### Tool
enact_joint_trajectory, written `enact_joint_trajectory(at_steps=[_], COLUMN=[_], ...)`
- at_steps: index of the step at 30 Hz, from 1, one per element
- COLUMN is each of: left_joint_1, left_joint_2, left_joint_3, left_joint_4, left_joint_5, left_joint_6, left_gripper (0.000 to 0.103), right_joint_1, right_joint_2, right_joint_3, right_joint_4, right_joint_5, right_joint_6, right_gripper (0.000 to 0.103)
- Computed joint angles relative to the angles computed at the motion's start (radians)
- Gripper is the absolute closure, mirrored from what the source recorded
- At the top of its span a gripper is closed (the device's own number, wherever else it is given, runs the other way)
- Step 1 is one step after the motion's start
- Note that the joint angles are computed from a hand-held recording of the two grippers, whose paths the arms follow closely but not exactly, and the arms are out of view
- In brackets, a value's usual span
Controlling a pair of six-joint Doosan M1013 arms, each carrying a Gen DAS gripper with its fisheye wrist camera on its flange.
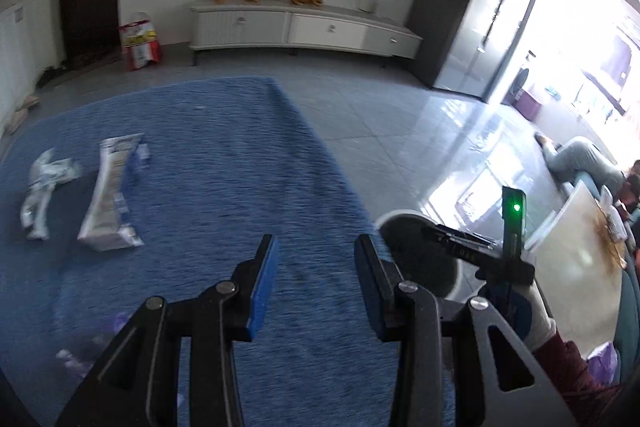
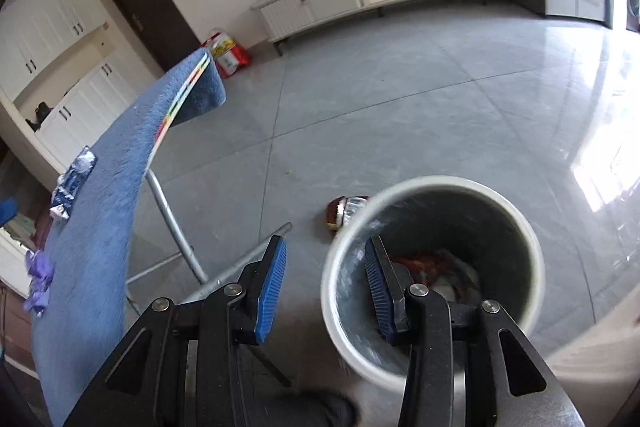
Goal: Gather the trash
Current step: 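Lower the right gripper toward the red wrapper on the floor while the left returns to the table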
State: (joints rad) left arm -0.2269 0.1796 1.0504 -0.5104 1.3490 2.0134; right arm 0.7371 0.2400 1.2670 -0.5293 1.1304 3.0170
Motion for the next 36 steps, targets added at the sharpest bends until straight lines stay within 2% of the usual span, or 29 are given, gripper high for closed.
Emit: enact_joint_trajectory(at_steps=[3,6,8,10,13,19,21,25,28,31,36], left_joint_1=[0.041,0.075,0.095,0.112,0.140,0.160,0.158,0.133,0.112,0.102,0.090], left_joint_2=[0.007,0.008,0.020,0.037,0.061,0.083,0.095,0.105,0.113,0.126,0.140], left_joint_3=[-0.010,-0.016,-0.044,-0.082,-0.138,-0.236,-0.281,-0.327,-0.327,-0.326,-0.321], left_joint_4=[0.022,0.055,0.101,0.146,0.184,0.279,0.279,0.313,0.347,0.370,0.404], left_joint_5=[-0.023,-0.029,-0.025,-0.016,0.013,0.052,0.067,0.059,0.081,0.115,0.136], left_joint_6=[-0.028,-0.075,-0.110,-0.147,-0.216,-0.286,-0.295,-0.277,-0.259,-0.270,-0.291], left_gripper=[0.065,0.064,0.059,0.058,0.058,0.057,0.057,0.051,0.051,0.051,0.051], right_joint_1=[-0.059,-0.106,-0.138,-0.168,-0.196,-0.230,-0.237,-0.245,-0.242,-0.240,-0.247], right_joint_2=[0.046,0.096,0.136,0.179,0.234,0.333,0.373,0.453,0.526,0.569,0.583], right_joint_3=[-0.027,-0.053,-0.077,-0.097,-0.125,-0.163,-0.191,-0.274,-0.364,-0.402,-0.372], right_joint_4=[0.075,0.148,0.204,0.261,0.313,0.390,0.411,0.403,0.356,0.324,0.336], right_joint_5=[-0.055,-0.093,-0.101,-0.120,-0.122,-0.107,-0.092,-0.010,0.122,0.181,0.188], right_joint_6=[-0.080,-0.130,-0.166,-0.187,-0.173,-0.137,-0.159,-0.178,-0.244,-0.302,-0.343], right_gripper=[0.055,0.054,0.053,0.050,0.042,0.034,0.033,0.028,0.028,0.028,0.029])
